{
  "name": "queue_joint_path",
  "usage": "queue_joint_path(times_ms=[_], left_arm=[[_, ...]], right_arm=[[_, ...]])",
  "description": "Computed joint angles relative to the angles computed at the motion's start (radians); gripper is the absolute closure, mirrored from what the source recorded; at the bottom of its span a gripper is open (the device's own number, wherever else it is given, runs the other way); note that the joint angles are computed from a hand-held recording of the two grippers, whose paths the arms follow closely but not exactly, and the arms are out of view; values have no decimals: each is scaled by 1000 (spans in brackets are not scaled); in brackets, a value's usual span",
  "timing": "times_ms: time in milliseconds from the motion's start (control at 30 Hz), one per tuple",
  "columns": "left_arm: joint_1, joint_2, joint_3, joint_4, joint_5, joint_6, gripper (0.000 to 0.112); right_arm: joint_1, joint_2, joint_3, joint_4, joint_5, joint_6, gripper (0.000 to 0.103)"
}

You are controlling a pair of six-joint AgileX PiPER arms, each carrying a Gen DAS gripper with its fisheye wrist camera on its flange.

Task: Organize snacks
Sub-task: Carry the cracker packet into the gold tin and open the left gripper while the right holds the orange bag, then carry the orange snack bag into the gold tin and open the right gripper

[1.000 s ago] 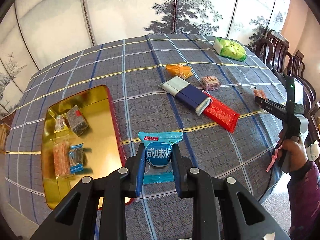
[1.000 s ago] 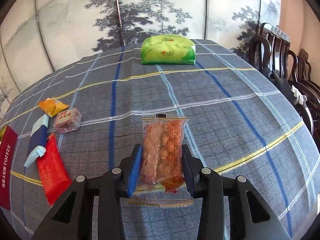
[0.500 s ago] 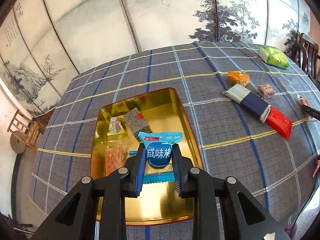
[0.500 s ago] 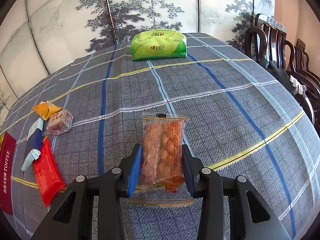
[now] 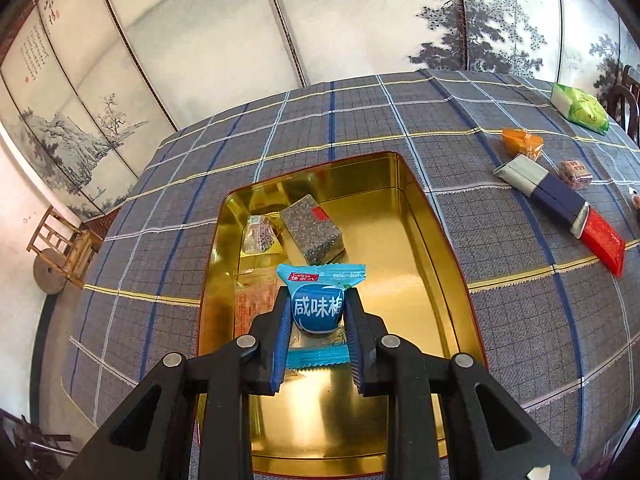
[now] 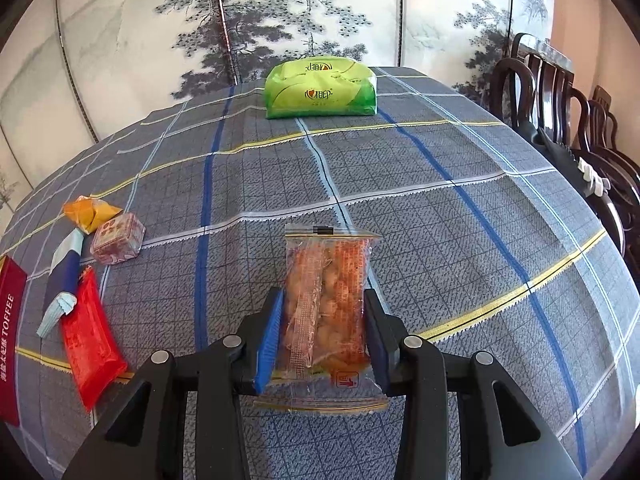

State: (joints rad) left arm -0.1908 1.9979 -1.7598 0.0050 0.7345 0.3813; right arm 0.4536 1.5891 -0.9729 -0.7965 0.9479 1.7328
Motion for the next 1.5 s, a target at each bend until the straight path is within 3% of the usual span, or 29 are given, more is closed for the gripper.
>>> queue_joint_path(times_ms=[767,933,1000,1100,1500], left_arm=[[-21,12,23,110,-78,-79,86],[-17,-22,63,109,-109,-78,76],[-16,-44,91,118,-137,-82,66],[-16,-75,129,137,-178,-91,59],[13,-115,165,64,-195,-24,54]], right_arm=[[1,3,-8,5,5,-5,63],[2,2,-9,7,6,-4,63],[6,8,-14,7,10,6,63],[14,10,-16,7,15,9,63],[158,43,-77,23,37,69,63]])
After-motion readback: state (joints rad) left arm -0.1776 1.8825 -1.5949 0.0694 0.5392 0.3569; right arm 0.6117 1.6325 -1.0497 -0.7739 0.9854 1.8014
